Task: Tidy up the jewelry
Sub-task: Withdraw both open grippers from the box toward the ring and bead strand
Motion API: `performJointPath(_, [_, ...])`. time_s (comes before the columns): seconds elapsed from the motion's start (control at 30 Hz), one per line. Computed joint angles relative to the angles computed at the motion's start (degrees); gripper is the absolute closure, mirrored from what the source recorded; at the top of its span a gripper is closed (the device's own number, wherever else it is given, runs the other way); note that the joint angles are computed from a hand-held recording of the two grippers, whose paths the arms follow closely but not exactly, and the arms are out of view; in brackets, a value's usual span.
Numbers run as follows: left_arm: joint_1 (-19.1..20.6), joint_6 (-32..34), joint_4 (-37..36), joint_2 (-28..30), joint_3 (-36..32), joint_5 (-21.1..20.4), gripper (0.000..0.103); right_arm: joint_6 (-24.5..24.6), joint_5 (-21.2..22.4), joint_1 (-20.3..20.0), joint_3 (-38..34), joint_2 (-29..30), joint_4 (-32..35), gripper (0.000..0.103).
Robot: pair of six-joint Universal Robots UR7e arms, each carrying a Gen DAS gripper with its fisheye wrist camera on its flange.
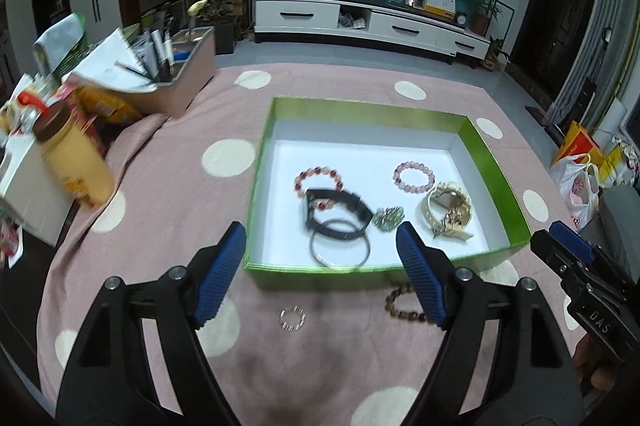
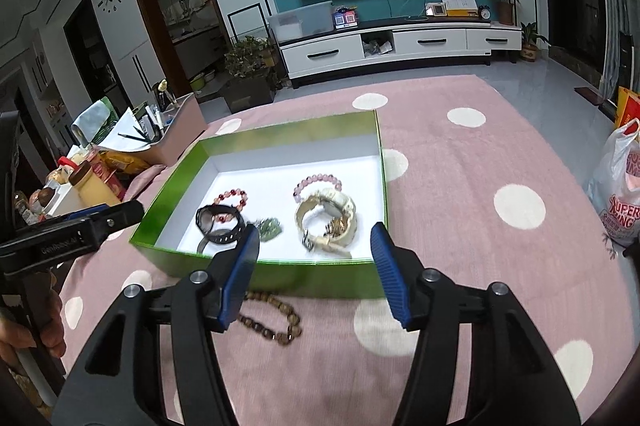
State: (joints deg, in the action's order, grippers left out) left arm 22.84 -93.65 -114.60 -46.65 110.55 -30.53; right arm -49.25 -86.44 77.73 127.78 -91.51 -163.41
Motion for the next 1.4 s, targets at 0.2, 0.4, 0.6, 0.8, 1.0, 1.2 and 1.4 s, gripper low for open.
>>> performJointPath(0.2, [-2.6,-4.5,1.4,-0.8,2.7,-3.3,0.024,-1.2,0.9,-2.2,2.3,-3.4,2.3,0.045])
performJointPath(0.4, [-4.8,-6.4,1.3,-0.5,4.0,-5.3,0.023,-2.5,1.7,-4.1,4.2,-6.4,4.7,0.045])
performJointPath(0.6, [-6.4,-7.5,0.7,-0.4,4.7,-5.8,0.022,-3.6,2.2,-5.2,5.5,-8.1,6.2,0.045])
performJointPath(0.8, [-7.2,-8.0,-0.2,-0.5,5.4,-6.3,0.021,-4.5,2.1,-5.8,6.3,-9.3,7.2,0.045])
performJointPath(1.0, [-7.8,-9.1,-1.2,-0.5,6.5,-7.4,0.021,-5.3,1.7,-6.6,7.2,-10.1,7.8,0.045])
performJointPath(1.2, [-7.9,-9.3,-3.2,-0.6,7.9,-8.7,0.021,-5.9,0.9,-7.0,8.1,-10.2,7.6,0.045])
performJointPath(1.4, [-7.7,-9.2,-5.5,-0.6,9.5,-9.8,0.021,-6.3,-0.1,-7.0,8.9,-9.5,6.8,0.045])
